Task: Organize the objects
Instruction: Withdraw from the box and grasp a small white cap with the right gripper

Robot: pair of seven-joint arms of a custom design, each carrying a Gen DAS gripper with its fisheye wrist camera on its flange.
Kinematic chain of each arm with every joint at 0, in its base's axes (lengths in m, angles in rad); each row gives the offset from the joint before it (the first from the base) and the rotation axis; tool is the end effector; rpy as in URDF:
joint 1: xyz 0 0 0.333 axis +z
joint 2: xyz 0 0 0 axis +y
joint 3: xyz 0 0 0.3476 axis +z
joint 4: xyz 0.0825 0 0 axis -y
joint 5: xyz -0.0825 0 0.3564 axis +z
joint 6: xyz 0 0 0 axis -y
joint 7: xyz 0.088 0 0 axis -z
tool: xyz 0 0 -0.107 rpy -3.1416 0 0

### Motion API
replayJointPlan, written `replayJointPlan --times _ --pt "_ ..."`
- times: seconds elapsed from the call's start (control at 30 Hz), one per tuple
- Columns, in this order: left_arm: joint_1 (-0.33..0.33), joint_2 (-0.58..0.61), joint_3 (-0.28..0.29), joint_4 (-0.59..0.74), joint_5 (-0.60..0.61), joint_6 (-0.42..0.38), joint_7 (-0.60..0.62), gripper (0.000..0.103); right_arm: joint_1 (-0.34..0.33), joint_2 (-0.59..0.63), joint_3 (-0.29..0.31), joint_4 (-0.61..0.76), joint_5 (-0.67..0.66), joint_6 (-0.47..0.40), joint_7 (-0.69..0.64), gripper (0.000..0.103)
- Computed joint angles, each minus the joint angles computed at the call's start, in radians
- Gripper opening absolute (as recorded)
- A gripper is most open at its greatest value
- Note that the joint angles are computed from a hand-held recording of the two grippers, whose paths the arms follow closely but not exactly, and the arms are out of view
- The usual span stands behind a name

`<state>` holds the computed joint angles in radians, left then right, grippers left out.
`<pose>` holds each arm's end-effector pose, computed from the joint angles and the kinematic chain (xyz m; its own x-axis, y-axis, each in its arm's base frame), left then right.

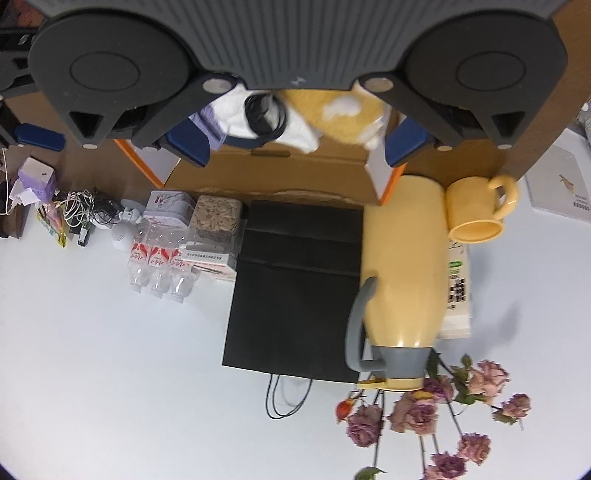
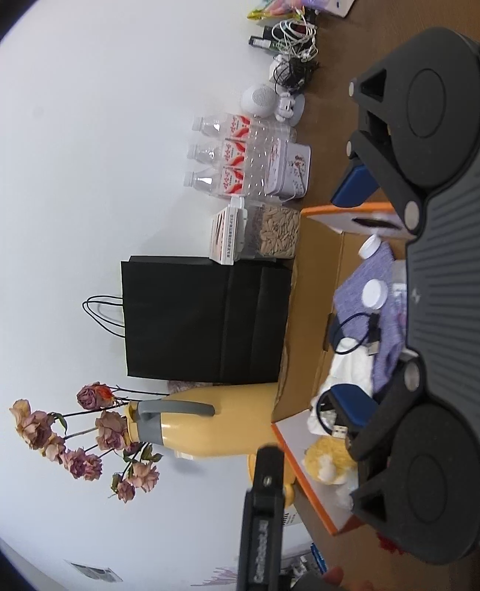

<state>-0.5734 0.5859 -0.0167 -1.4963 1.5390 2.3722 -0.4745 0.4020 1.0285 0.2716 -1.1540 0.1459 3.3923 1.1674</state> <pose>0.6162 -0.3959 0.4066 0.2983 -0.9470 0.1189 -0.3293 -0.2190 -0.9185 0.7040 0.4004 0.3572 0.5645 -0.8250 0.0268 -0.2656 -0.2123 -0.9404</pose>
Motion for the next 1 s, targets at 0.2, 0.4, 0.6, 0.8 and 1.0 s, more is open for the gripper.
replayJointPlan --times 0.2,0.4,0.6,0.8,1.0 --pt "0.005 -0.11 -0.033 -0.179 0.018 -0.044 -0.076 0.103 -0.021 -0.119 -0.036 -0.244 0.003 0.077 -0.007 0.102" --pt "0.041 -0.175 -0.092 -0.308 -0.022 -0.083 -0.101 0.103 0.0 -0.169 -0.108 -0.353 0.049 0.032 -0.009 0.096" --pt "0.066 -0.219 -0.129 -0.406 -0.051 -0.087 -0.151 0.103 0.017 -0.15 -0.139 -0.329 0.075 -0.064 -0.015 0.069" --pt "0.073 -0.247 -0.155 -0.457 -0.065 -0.105 -0.183 0.103 0.041 -0.102 -0.175 -0.228 0.1 -0.163 0.01 0.054" --pt "0.067 -0.255 -0.17 -0.463 -0.071 -0.128 -0.193 0.103 -0.042 -0.073 -0.053 -0.194 0.094 -0.18 -0.029 0.028"
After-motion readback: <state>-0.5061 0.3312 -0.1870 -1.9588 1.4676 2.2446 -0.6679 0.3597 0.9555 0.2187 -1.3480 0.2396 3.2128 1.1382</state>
